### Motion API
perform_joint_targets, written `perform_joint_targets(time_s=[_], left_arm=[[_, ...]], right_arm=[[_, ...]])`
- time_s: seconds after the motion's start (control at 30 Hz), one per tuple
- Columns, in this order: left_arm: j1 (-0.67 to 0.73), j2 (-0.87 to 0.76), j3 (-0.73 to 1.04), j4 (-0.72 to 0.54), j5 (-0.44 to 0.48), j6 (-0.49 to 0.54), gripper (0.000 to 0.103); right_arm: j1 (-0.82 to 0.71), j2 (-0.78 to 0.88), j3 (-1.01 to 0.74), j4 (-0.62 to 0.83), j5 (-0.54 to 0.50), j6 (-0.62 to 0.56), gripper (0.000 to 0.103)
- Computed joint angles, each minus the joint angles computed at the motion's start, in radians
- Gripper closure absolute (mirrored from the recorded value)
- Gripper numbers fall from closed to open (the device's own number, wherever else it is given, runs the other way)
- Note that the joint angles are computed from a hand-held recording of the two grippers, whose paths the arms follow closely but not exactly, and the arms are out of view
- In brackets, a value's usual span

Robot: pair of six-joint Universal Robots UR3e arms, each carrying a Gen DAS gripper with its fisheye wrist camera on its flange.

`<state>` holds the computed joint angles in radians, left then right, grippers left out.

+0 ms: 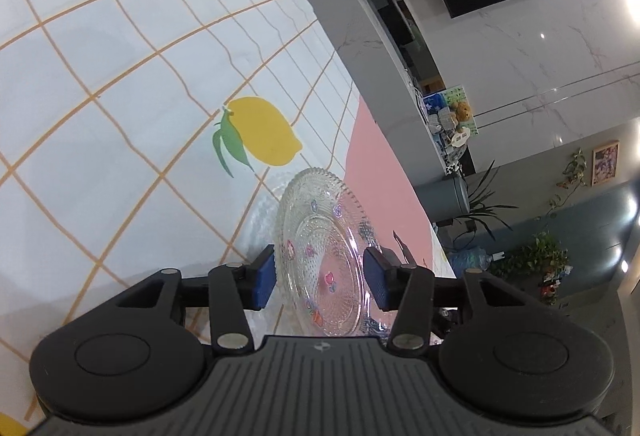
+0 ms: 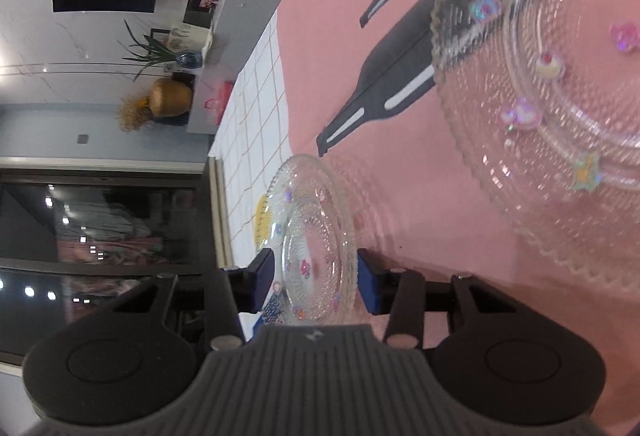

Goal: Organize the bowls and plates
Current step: 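Close both tools on the rim of the clear glass plate, then lift the clear glass plate with both tools and carry it toward the white Fruity plate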

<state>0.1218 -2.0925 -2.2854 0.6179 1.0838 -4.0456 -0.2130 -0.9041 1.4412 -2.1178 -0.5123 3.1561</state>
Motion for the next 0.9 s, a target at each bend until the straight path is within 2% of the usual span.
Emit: perform_joint_targets(time_s=[0.07,0.13,0.17,0.2,0.23,0.33,0.43,0.53,0.63,0.73,0.8,0.9], left_arm=[[0.006,-0.012,-0.002,0.018,-0.013,0.000,0.053],[0.024,-0.057,-0.027,0.123,-0.034,-0.070,0.060],[0.033,-0.076,-0.036,0.162,-0.039,-0.096,0.065],[0.039,-0.076,-0.042,0.163,-0.040,-0.105,0.070],[0.042,-0.067,-0.044,0.142,-0.037,-0.094,0.072],[0.032,-0.057,-0.041,0.124,-0.015,-0.048,0.076],[0.004,-0.027,-0.032,0.085,0.033,-0.005,0.087],[-0.015,0.022,-0.029,0.053,0.066,-0.037,0.085],[-0.040,0.094,-0.014,-0.014,0.099,0.025,0.085],[-0.048,0.132,-0.012,-0.021,0.087,0.029,0.085],[-0.059,0.166,0.011,-0.080,0.071,0.057,0.085],[-0.088,0.203,0.062,-0.175,0.048,0.069,0.085]], right_arm=[[0.015,0.010,-0.026,0.026,-0.001,-0.013,0.065],[0.027,0.022,-0.041,0.013,-0.002,-0.006,0.068],[0.035,0.025,-0.050,0.010,-0.017,-0.008,0.072],[0.045,0.024,-0.063,0.007,-0.046,-0.014,0.086],[0.051,0.026,-0.071,0.002,-0.065,-0.035,0.093],[0.063,0.020,-0.053,-0.047,-0.073,-0.082,0.091],[0.068,0.018,-0.038,-0.100,-0.080,-0.077,0.089],[0.068,0.002,-0.017,-0.133,-0.061,-0.116,0.086],[0.052,-0.021,0.016,-0.155,-0.014,-0.143,0.086],[0.026,-0.059,0.072,-0.203,0.024,-0.117,0.086],[0.000,-0.112,0.154,-0.285,0.039,-0.077,0.086],[-0.051,-0.204,0.250,-0.325,0.057,-0.058,0.086]])
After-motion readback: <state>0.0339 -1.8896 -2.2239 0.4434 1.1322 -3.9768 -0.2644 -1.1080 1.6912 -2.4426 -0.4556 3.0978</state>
